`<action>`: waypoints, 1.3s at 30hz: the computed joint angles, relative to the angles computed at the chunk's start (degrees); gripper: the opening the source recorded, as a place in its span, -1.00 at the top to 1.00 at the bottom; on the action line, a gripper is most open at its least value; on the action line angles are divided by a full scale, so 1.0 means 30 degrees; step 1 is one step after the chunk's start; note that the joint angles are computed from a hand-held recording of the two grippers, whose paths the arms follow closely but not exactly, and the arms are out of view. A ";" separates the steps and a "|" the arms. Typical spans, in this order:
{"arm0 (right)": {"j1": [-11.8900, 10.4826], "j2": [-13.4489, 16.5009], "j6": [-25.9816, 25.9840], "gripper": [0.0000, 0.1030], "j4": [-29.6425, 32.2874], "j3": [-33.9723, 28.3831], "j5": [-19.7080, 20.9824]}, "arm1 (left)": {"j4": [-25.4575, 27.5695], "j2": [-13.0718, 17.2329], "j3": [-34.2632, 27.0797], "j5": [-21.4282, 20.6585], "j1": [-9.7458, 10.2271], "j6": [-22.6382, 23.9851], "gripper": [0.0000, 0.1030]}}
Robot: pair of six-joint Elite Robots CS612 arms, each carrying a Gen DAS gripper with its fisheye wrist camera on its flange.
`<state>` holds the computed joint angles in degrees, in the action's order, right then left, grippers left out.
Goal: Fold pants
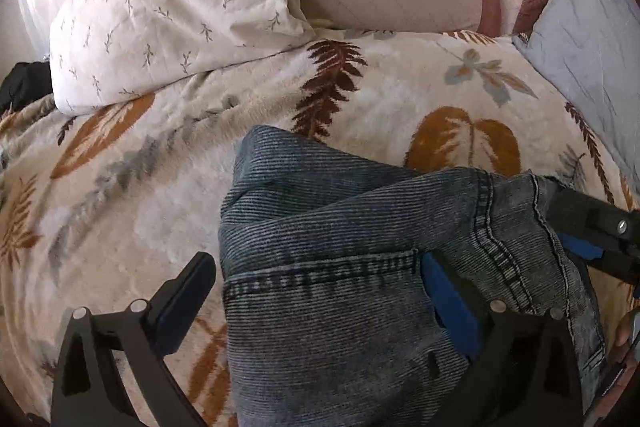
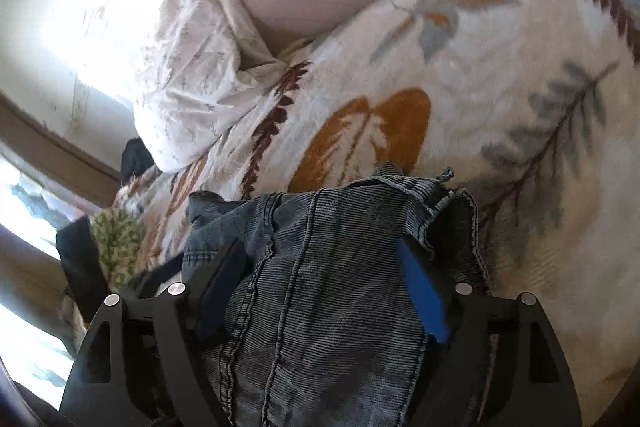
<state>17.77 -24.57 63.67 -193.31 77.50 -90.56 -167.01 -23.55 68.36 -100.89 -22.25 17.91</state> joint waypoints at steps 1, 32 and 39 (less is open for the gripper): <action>-0.0033 0.0038 0.0251 -0.53 -0.0272 0.0027 0.0098 | 0.0093 0.0032 -0.0055 -0.0117 0.0029 -0.0125 -1.00; 0.3118 -0.2292 -0.4224 -0.63 -0.3766 0.2012 -0.9653 | -1.2367 -0.5024 0.8595 0.0236 0.1354 -0.0320 -1.00; 0.3390 -0.2544 -0.3729 -0.63 -0.2750 0.2451 -0.9288 | -1.3275 -0.5242 0.9244 0.0272 0.1460 -0.0350 -1.00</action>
